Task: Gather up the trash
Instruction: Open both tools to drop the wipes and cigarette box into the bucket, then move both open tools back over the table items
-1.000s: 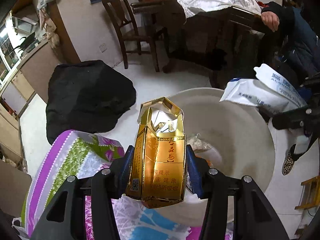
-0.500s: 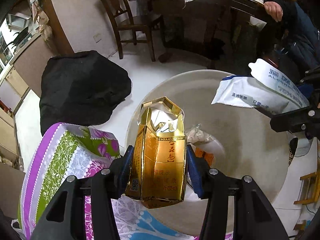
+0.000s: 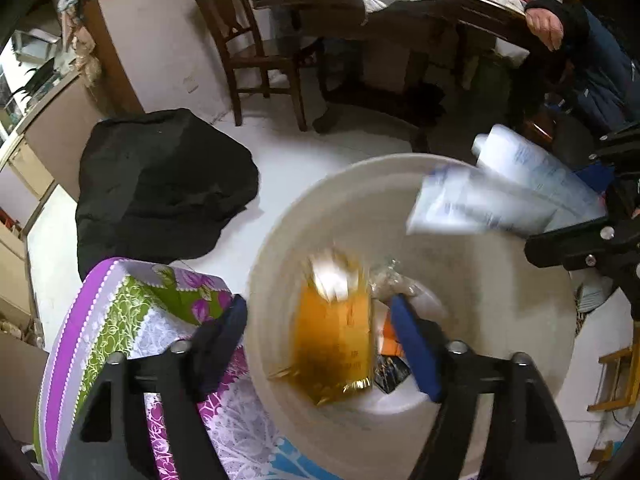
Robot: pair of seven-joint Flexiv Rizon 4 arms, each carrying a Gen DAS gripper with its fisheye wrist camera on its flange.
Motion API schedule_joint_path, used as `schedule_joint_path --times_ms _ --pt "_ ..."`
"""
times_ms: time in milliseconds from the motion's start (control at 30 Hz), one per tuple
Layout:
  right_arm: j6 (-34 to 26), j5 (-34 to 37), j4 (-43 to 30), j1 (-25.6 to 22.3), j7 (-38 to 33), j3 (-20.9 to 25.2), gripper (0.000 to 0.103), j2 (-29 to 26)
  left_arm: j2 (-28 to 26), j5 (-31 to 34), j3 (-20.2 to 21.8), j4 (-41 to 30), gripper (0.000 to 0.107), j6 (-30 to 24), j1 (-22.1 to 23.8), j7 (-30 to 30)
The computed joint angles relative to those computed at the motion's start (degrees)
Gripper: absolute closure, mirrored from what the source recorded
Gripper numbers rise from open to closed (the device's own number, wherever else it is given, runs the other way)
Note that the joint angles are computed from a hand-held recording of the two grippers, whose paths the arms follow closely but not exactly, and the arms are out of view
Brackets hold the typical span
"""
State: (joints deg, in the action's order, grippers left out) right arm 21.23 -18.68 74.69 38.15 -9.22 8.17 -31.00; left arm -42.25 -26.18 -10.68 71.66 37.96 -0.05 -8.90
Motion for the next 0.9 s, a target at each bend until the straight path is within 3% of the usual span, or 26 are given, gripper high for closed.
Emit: schedule_joint_path --times_ms 233,433,533,633,733,833,900 --pt "0.8 -1.0 1.6 -0.1 0.4 -0.2 0.050 0.6 -0.1 -0.6 0.0 -0.4 0.032 0.7 0.3 -1.0" --pt "1.7 -1.9 2.6 0.5 0.7 -0.1 0.050 0.6 3.5 -4.2 -1.3 5.9 0.032 5.8 1.9 0.8" --pt "2.5 -5.8 4.1 2.3 2.6 -1.0 0.050 1.2 6.1 -8.2 -2.2 10.5 0.031 9.1 3.4 2.0" --pt "6.2 -15.6 9.1 5.5 10.3 -3.2 0.044 3.6 9.3 -13.6 -3.3 16.7 0.030 15.2 5.1 4.8" --pt "5.7 -28.5 12.3 9.6 19.1 -5.0 0.037 4.6 12.6 -20.3 -4.2 22.4 0.027 18.4 7.2 7.9" --pt "4.1 -37.9 12.9 12.5 25.5 -5.0 0.030 3.6 15.4 -25.2 -3.1 25.9 0.027 18.5 8.4 10.3" --pt "6.1 -43.3 13.0 13.7 30.4 -5.1 0.028 2.5 17.7 -29.4 -2.1 28.5 0.026 16.9 10.1 13.3"
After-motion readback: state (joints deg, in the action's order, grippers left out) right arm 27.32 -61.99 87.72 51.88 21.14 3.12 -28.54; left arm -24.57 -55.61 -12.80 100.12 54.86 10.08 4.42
